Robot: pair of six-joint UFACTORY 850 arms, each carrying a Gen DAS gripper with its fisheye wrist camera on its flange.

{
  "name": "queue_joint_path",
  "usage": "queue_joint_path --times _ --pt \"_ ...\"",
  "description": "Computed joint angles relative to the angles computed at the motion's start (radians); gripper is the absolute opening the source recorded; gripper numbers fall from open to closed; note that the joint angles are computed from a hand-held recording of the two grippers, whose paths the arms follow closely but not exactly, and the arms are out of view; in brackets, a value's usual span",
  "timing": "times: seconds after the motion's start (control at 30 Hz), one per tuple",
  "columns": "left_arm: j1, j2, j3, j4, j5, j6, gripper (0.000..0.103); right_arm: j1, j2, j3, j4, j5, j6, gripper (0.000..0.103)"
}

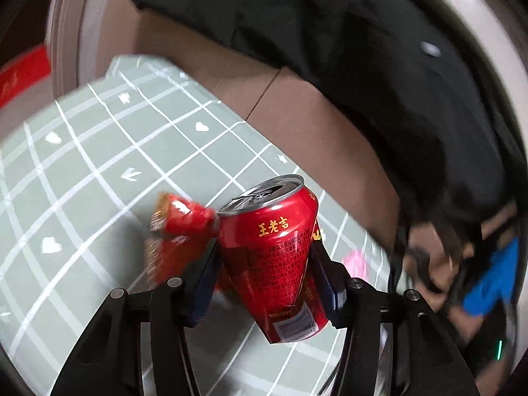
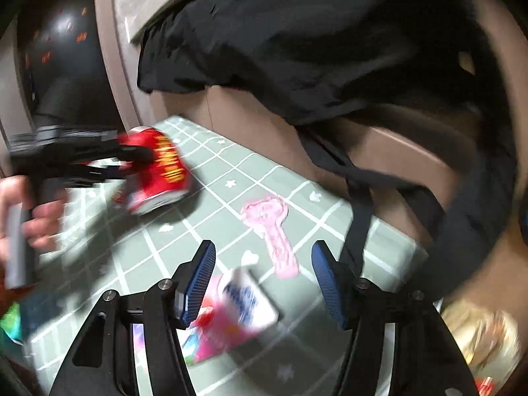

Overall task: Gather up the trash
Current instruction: 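Grasp the red can with the left tool while the right tool grasps the pink plastic comb, then carry the can and comb over the bin and open both tools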

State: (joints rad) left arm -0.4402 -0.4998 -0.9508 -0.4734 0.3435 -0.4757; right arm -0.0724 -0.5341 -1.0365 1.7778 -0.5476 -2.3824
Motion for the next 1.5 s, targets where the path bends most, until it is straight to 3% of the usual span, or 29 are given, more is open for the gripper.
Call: queue_joint_path --times 0.17,0.3,0.43,0.53,0.6,0.7,0.73,0.97,1.5 --pt "-0.083 0.125 0.147 -0.188 0.103 0.241 0.054 0.07 -0.088 -0.114 -0.091 0.117 0.066 0.057" --pt "-0.161 0.198 0.235 -0.464 0.188 0.507 0.054 0.095 -0.14 -0.18 -0.18 0.137 0.176 0.057" --pt "-0.193 0.232 0.282 -0.574 0.227 0.578 0.054 0.121 -0.17 -0.21 -0.211 0.177 0.19 0.057" --pt "-0.214 0.232 0.28 -0.65 0.252 0.671 0.054 0.133 -0.17 -0.21 -0.175 0.188 0.147 0.048" --pt "-0.224 0.226 0.275 -0.657 0.266 0.693 0.054 0.137 -0.152 -0.189 -0.094 0.199 0.081 0.048" --pt "-0.229 0.221 0.272 -0.629 0.268 0.668 0.054 0.114 -0.113 -0.15 -0.092 0.143 0.097 0.047" --pt "-0.231 0.216 0.267 -0.627 0.266 0.668 0.054 0.104 -0.092 -0.13 -0.078 0.124 0.09 0.042" --pt "-0.266 0.21 0.248 -0.603 0.264 0.645 0.054 0.054 0.057 0.01 -0.004 0.033 -0.025 0.041" --pt "-0.388 0.225 0.206 -0.788 0.384 0.831 0.054 -0.04 0.285 0.243 0.027 -0.123 -0.129 0.042"
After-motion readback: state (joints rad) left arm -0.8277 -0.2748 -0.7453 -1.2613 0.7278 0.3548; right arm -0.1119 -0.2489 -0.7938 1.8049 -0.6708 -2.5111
